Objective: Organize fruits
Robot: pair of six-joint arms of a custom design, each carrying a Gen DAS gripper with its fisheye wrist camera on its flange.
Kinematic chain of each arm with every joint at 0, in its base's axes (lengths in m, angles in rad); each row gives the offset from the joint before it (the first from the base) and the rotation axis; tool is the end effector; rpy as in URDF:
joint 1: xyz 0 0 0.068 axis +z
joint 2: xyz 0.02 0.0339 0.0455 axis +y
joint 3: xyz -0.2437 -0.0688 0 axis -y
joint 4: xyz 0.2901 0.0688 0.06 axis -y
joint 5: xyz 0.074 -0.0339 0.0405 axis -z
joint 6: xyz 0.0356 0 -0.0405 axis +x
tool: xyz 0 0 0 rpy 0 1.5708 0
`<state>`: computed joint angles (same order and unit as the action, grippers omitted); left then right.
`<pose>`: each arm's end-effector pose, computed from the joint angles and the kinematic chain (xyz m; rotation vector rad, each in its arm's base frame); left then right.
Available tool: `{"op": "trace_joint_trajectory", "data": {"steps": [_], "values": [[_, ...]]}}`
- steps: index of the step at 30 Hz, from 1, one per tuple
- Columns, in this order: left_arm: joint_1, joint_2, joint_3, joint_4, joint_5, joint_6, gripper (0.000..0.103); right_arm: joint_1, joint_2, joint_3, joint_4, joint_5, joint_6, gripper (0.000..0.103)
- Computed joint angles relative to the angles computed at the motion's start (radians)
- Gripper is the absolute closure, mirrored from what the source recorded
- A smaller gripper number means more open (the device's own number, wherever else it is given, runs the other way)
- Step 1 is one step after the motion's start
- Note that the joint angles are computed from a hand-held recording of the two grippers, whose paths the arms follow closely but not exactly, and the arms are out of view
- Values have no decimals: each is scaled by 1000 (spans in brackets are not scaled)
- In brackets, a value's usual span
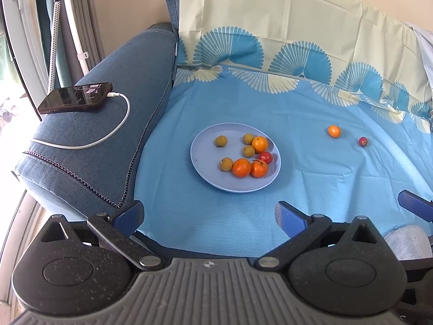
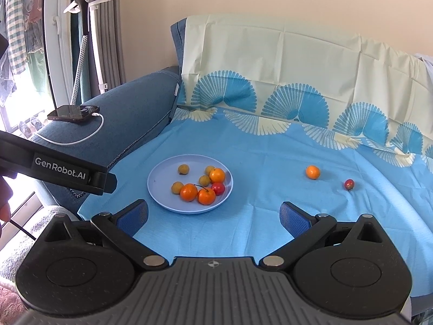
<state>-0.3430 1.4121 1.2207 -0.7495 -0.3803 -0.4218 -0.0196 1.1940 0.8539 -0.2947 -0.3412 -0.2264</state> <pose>0.3254 -0.1022 0.2713 -0.2469 2.4115 0.1379 0.3106 0.0058 0.2361 -0.4110 2.1341 0.2359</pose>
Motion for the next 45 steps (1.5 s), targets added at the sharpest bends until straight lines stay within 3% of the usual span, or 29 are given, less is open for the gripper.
{"op": "trace_joint_trajectory", "data": {"steps": [31,45], "values": [[52,166,122,-19,59,30,0,-13,182,102,-6,10,12,1],[59,349,314,-65,64,38,0,-46,329,191,11,9,23,1]]}}
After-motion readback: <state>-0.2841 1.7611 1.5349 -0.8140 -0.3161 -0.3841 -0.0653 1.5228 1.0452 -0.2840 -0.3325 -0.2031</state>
